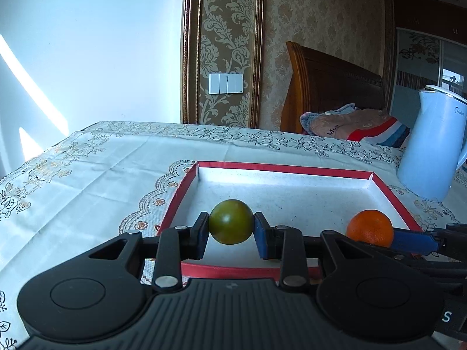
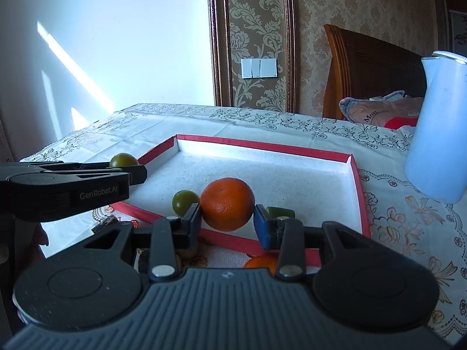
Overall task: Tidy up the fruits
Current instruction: 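Carry the tangerine in the right gripper and the tomato in the left gripper into the tray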
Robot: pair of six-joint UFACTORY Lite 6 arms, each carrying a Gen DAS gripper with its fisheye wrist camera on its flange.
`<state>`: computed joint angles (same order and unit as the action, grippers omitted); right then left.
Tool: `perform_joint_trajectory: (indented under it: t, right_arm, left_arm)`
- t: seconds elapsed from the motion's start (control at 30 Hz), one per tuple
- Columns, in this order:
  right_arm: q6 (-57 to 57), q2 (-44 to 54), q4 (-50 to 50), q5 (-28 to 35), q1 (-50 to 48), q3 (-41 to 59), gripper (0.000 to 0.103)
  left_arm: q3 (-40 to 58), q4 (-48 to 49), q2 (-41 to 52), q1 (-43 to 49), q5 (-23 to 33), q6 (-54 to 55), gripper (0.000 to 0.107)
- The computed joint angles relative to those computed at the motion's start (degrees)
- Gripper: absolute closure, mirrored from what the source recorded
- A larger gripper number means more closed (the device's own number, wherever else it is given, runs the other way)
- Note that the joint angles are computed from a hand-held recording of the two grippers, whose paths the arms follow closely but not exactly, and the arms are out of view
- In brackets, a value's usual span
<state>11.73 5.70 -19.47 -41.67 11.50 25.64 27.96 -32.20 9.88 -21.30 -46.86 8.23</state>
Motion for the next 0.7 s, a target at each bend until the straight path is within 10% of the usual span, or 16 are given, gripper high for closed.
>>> perform_joint_trajectory:
  t: [0.7]
  right_arm:
    - [-2.9, 15.7, 5.3, 2.9, 2.9, 13.5, 0.066]
  left_arm:
    - [13.6, 1.6, 15.5, 4.4, 4.8, 1.6, 0.075]
